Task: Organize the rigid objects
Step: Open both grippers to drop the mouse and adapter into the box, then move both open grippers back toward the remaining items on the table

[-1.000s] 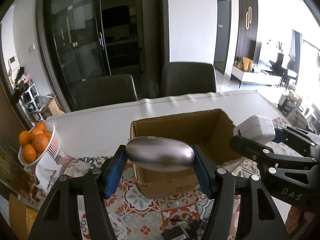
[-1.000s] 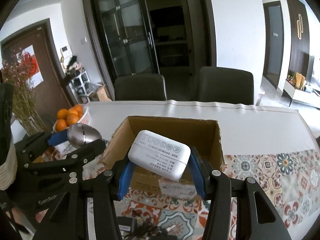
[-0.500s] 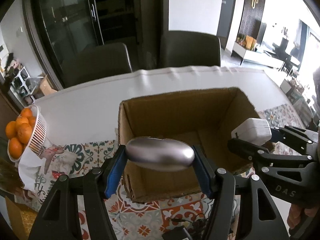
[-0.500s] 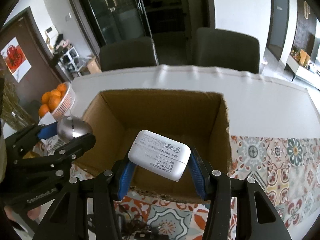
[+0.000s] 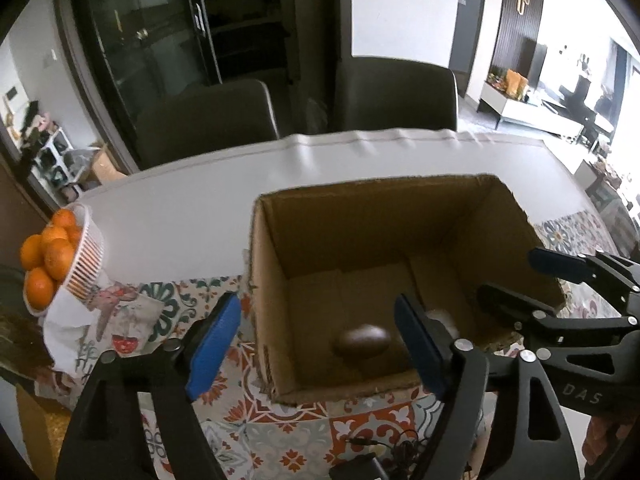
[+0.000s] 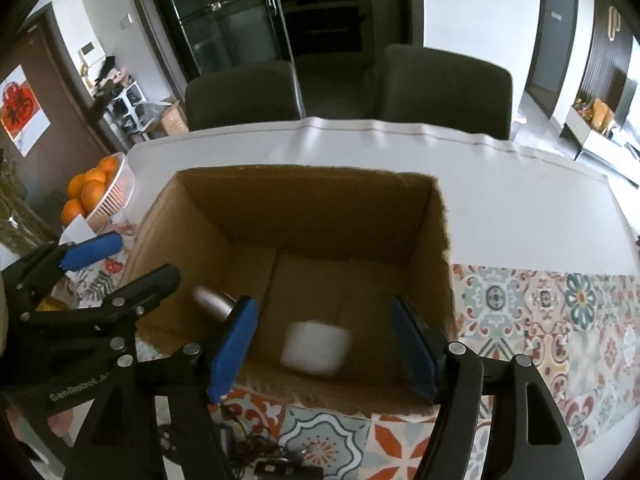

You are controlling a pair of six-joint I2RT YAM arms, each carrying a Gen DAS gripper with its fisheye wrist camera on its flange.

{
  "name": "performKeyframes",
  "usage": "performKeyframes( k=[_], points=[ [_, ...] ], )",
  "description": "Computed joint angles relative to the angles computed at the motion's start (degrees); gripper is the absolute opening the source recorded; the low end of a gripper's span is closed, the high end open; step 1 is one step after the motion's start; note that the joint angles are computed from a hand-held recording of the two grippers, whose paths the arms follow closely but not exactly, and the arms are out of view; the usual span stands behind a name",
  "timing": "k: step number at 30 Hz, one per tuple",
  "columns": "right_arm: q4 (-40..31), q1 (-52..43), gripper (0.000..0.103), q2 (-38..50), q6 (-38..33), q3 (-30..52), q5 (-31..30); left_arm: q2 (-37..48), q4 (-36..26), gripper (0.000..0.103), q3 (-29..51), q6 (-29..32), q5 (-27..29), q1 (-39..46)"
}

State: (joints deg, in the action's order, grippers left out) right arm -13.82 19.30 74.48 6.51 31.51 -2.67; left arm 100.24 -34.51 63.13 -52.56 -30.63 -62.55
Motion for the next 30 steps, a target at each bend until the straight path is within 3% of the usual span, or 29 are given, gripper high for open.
performKeyframes(
  k=[7, 14, 22, 30],
  points=[
    [-4.74, 2.63, 0.076, -11.59, 1.41, -3.17, 7.23, -0.34, -13.29, 0.099, 3.76, -12.29, -11.44, -7.01],
    [-14.97, 7.02, 0.082, -26.76, 4.47, -4.93, 14.68, -0.08, -25.73, 0.101, 7.55, -24.36, -17.34, -14.34],
    [-28.01, 14.82, 0.082, -42.47, 9.39, -5.81, 20.60, 2.65, -38.12, 0.103, 13.44, -36.50, -20.19, -22.34],
    [-37.16, 19.30, 0.082, -52.73, 13.84, -7.21, 22.99, 5.87, -42.48, 0.103, 16.45, -42.92, -18.79, -27.10]
  ],
)
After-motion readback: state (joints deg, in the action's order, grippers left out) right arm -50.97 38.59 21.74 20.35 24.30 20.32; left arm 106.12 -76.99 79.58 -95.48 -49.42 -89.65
